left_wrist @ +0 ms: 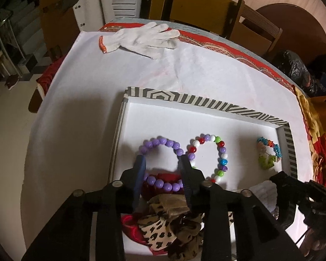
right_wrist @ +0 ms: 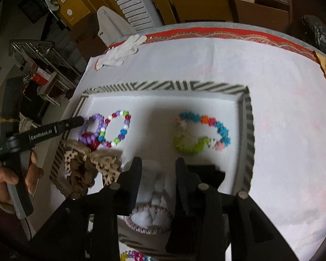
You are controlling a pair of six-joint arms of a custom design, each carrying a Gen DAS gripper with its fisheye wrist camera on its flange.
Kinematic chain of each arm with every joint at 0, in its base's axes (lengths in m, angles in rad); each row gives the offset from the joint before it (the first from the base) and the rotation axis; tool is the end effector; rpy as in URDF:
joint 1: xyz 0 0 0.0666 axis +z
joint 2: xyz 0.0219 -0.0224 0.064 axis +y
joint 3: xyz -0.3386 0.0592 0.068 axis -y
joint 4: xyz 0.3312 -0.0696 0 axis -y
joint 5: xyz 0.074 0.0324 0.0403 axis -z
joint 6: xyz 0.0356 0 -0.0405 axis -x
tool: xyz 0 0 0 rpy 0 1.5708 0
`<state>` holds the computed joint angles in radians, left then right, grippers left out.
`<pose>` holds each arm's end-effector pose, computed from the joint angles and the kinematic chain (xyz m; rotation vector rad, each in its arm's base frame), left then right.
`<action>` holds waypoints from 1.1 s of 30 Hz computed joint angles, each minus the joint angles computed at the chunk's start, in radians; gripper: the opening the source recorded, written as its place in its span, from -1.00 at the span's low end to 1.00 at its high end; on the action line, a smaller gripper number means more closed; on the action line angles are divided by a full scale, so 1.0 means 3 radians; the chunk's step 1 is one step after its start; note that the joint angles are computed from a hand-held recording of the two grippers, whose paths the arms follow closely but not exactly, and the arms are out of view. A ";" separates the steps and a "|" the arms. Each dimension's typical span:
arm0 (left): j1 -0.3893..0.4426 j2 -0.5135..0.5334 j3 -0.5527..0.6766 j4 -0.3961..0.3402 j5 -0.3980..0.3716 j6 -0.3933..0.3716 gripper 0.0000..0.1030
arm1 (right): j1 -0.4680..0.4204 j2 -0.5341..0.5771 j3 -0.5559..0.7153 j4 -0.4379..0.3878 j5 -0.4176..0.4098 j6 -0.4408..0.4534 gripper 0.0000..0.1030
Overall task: Organize jewelry
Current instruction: 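Carry the purple and grey braided bracelets into the tray and open both tools, then lift both open tools out of the tray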
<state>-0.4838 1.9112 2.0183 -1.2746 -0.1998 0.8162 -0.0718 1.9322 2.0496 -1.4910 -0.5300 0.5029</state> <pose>0.5085 -0.2597 0.3622 -0.5011 2.6530 -0.1186 0.5543 -0.0222 0.3594 -0.6570 2.6573 0.6354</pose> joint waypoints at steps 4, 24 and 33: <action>-0.0067 -0.0040 0.0032 -0.0078 -0.0177 0.0020 -0.50 | -0.0034 -0.0126 -0.0197 0.0033 0.0054 0.0090 -0.28; -0.0624 -0.0302 0.0140 -0.0381 -0.0838 0.0308 -0.50 | -0.0275 -0.0905 -0.0955 0.0364 -0.0010 0.0088 0.19; -0.0834 -0.0352 0.0105 -0.0497 -0.1006 0.0495 -0.51 | -0.0300 -0.1207 -0.1247 0.0590 0.0147 0.0048 0.21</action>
